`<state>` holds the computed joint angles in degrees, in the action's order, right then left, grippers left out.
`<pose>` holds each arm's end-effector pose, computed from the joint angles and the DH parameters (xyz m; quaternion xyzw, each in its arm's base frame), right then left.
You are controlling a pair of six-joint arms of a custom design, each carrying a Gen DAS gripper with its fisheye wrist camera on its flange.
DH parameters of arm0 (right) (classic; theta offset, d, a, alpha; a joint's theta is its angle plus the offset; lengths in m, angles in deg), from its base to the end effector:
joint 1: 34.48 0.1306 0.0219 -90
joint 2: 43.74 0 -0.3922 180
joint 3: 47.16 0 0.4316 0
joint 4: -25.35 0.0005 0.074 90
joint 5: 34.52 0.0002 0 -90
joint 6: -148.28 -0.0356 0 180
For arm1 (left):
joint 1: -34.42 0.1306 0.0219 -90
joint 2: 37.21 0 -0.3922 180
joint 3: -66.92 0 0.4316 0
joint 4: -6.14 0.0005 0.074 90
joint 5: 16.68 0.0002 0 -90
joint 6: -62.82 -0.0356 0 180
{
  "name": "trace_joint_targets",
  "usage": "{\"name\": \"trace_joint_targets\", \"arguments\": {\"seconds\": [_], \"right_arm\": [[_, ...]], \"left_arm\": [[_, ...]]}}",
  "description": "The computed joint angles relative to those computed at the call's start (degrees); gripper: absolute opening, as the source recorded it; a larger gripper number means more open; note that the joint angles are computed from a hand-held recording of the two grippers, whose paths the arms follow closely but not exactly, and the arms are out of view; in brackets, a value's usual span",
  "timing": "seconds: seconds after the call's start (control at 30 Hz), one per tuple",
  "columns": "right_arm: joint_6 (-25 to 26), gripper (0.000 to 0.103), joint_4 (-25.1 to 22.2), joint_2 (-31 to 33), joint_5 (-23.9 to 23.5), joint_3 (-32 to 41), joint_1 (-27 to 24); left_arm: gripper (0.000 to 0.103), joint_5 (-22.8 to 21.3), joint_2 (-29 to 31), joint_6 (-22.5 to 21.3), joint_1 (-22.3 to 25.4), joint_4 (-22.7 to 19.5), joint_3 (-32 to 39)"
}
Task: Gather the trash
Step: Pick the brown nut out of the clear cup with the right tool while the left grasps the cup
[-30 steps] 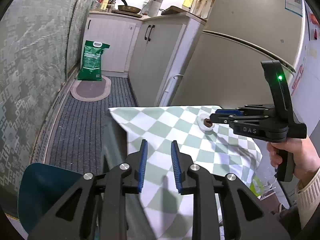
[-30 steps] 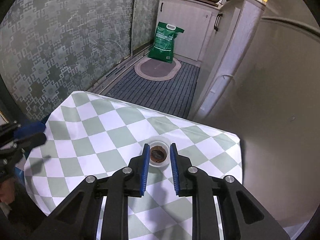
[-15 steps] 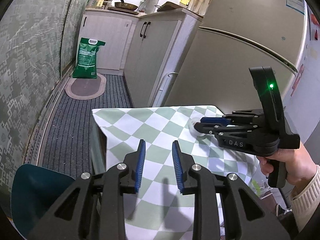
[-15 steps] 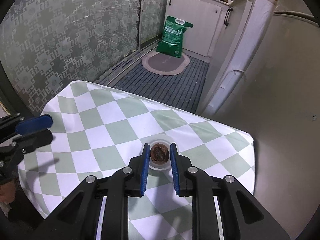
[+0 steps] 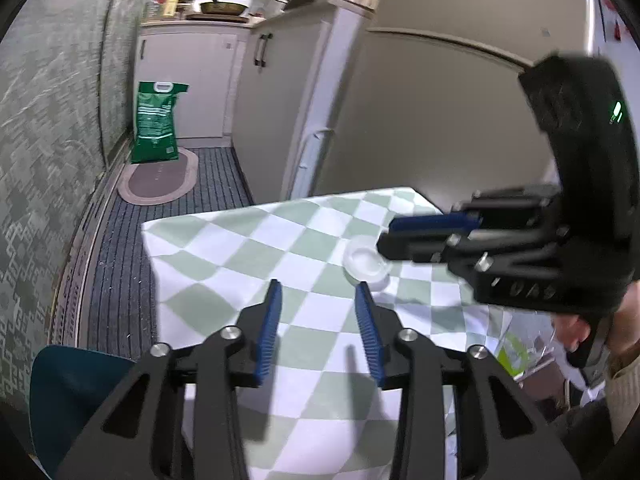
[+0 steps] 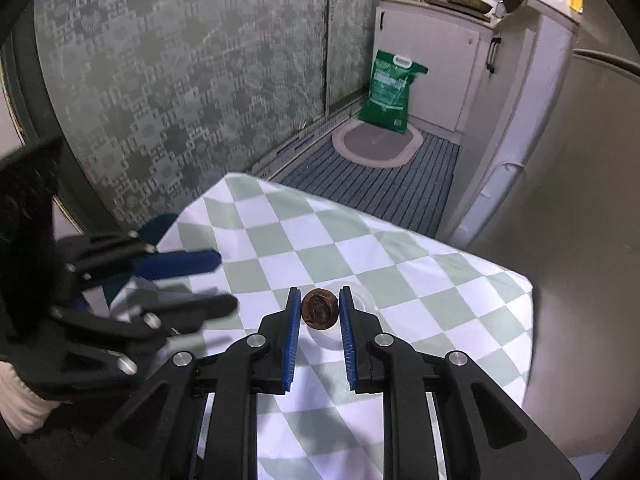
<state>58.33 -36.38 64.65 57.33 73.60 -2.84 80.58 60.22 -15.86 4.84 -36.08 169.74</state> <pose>0.5444 0.3335 0.5119 -0.2506 0.9035 0.0799 0.3382 0.5104 -0.2954 0.4944 0.1696 0.8767 -0.2091 0.3987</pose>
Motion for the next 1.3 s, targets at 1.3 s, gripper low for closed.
{"name": "trace_joint_targets", "arguments": {"seconds": [1.3], "right_arm": [[-8.53, 0.019, 5.84, -11.23, -3.43, -12.73, -4.54]], "left_arm": [[0.042, -9.06, 12.47, -0.36, -4.31, -13.72, 16.69]]}}
